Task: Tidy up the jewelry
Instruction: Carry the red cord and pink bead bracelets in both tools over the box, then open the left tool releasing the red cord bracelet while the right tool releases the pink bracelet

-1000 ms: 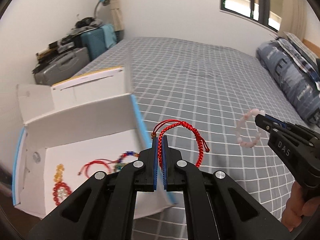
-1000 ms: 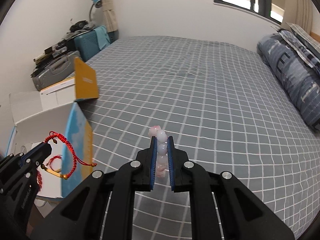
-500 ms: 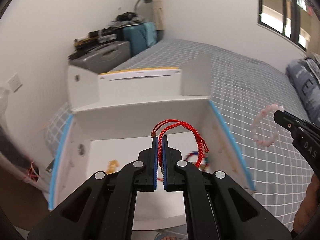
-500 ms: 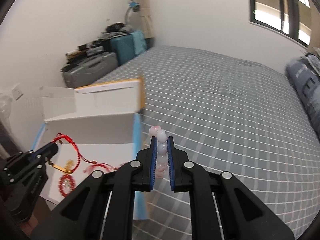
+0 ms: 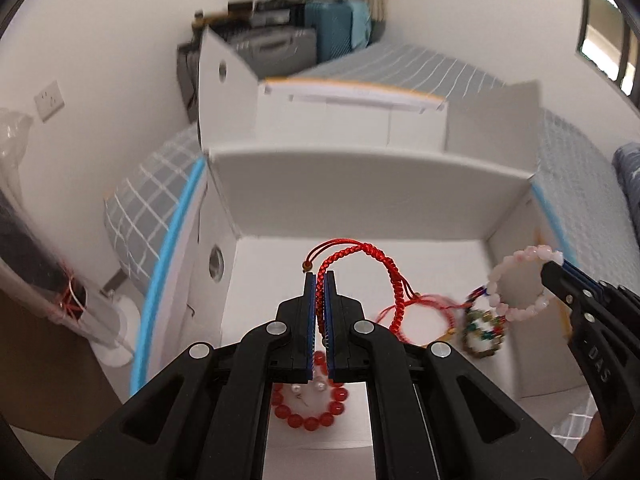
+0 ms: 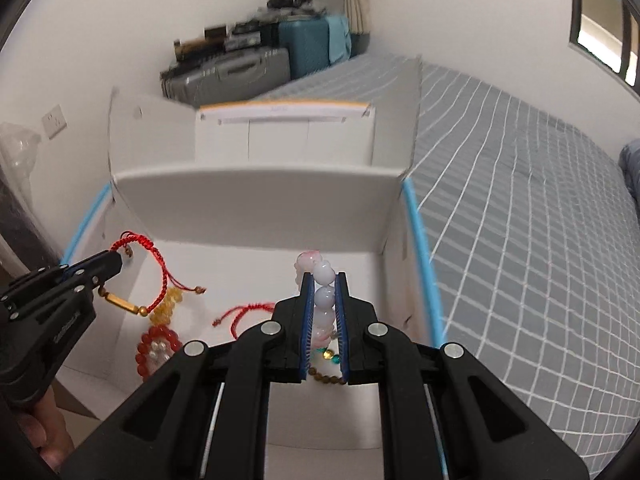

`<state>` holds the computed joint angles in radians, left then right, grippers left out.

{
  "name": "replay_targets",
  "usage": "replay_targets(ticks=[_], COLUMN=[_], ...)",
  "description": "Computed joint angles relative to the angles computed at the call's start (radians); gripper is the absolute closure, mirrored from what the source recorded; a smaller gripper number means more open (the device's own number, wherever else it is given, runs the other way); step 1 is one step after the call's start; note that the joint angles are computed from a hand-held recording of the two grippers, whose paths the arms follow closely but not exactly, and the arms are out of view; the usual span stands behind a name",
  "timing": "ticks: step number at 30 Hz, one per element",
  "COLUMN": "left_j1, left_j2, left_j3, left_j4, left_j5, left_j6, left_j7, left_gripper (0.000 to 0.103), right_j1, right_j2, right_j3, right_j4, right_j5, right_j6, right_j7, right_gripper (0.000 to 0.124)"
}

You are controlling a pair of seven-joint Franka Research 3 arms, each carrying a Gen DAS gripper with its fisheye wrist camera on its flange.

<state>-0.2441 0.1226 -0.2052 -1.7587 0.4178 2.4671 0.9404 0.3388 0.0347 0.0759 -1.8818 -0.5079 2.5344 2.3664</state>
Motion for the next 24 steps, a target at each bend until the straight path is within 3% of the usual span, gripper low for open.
replay_targets(ticks=[7,20,22,23,24], left_j1=[0.009,-0.004,-0.003,-0.002,-0.002], left_j2=[0.042,0.063,0.061,0.059,0.053], left_j3=[0.005,0.010,0.011,0.011,0.012], left_j4=[0.026,0.057,0.056,0.054,0.047], left_j5=[-0.038,0.000,-0.002,-0.003,0.001], left_j6=[-0.075,-0.154,-0.151,-0.147,-0.140], left_j7=[0.036,0.021,0.016,0.013,0.005], left_gripper=[0.100,0.095,0.083,0.077,0.065], right_j1=[0.012,0.031,0.032,0.030,0.030], right_j2=[0.062,0.084,0.089,0.090,0.086], right_j3=[-0.009,-0.024,-0.024,-0.024,-0.025], right_j4=[0.033,0.069,0.076,0.077,0.072], right_j5=[0.106,0.167,0.171,0.185,0.189], right_j6=[-0.014,-0.073,-0.080,-0.078,-0.069], right_j7=[-0.064,-0.128,-0.135,-0.144,-0.143], right_gripper=[0.114,0.113,0.112,0.106,0.095])
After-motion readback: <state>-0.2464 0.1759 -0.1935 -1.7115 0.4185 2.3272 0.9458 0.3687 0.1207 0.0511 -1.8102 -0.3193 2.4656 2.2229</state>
